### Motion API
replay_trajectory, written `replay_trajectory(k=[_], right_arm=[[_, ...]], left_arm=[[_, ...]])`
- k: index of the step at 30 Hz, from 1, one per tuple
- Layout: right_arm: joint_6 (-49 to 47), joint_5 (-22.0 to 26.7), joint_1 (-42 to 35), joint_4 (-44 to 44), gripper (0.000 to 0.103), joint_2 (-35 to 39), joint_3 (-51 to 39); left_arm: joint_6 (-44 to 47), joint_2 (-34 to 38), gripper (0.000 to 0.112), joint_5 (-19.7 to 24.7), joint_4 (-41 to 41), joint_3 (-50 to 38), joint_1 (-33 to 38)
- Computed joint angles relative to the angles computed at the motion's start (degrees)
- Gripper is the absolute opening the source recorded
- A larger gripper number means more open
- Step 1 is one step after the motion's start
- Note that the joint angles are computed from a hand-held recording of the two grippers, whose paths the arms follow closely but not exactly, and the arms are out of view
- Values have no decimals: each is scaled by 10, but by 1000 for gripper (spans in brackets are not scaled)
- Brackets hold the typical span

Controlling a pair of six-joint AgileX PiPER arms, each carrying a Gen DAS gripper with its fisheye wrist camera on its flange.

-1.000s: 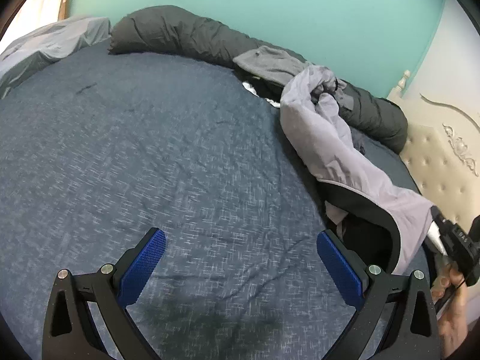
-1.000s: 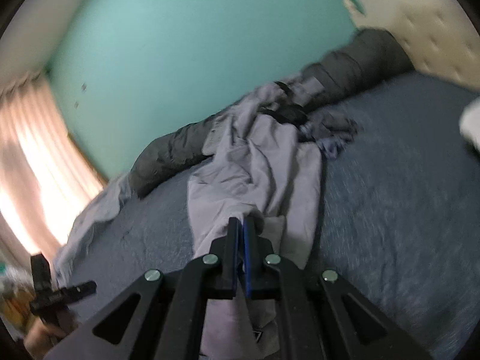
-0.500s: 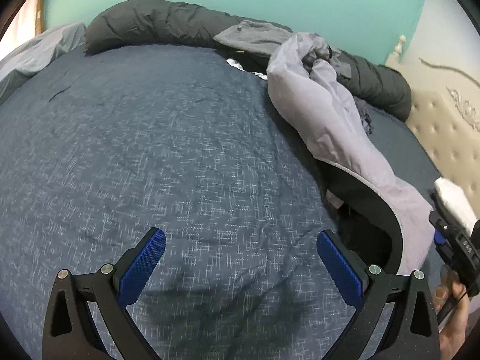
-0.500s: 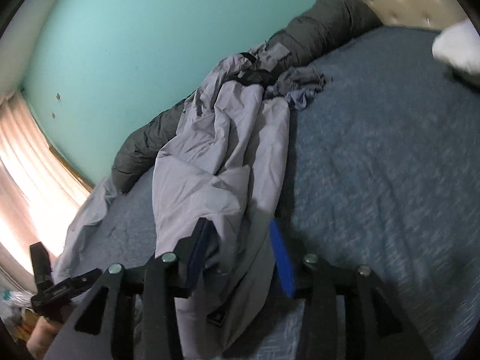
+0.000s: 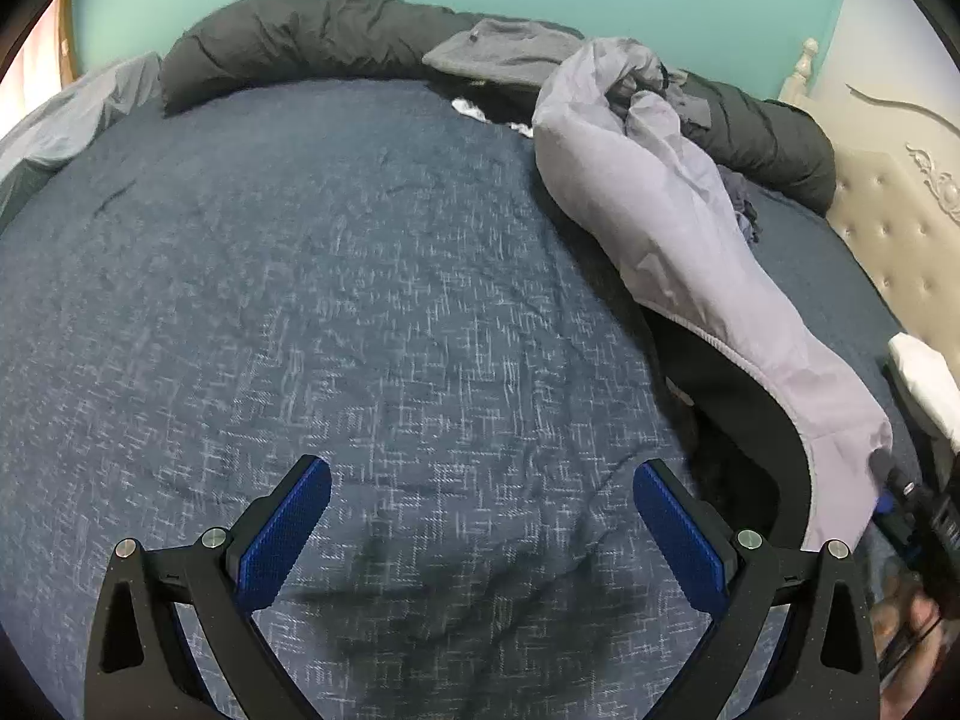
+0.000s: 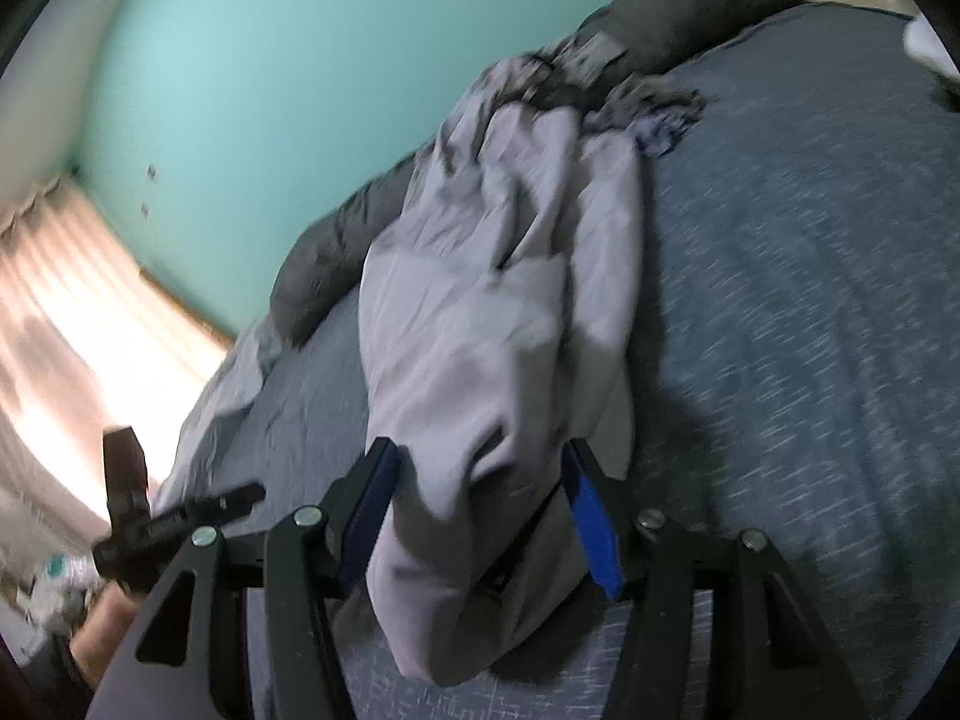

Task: Fold clothes
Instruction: 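Grasp the jacket's other edge with the left tool while the right tool holds it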

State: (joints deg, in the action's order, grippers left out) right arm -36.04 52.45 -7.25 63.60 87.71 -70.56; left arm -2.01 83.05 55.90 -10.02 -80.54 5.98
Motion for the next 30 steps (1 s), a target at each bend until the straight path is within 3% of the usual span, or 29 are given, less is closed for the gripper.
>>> replay_trajectory(k=[3, 7, 11, 17, 23, 30], right_arm=[[-22, 32, -8, 29, 48, 22, -16], [-44, 60, -20, 47, 20, 39, -34], [-73, 74, -19, 44, 10, 40, -40], [-66, 38, -25, 14, 7, 33, -54], [-15, -49, -59, -74, 6, 12, -67], [28, -73, -113, -97, 6, 34, -70]], left_arm=[[-10, 9, 103, 9, 0, -9, -6], [-30, 20, 103, 5, 25, -17, -26], [-39, 35, 103, 0, 30, -25, -33], [-60, 52, 103, 6, 49, -41, -48], [-66, 75, 103, 14, 50, -79, -61], [-38, 134, 103, 24, 44, -159, -99]])
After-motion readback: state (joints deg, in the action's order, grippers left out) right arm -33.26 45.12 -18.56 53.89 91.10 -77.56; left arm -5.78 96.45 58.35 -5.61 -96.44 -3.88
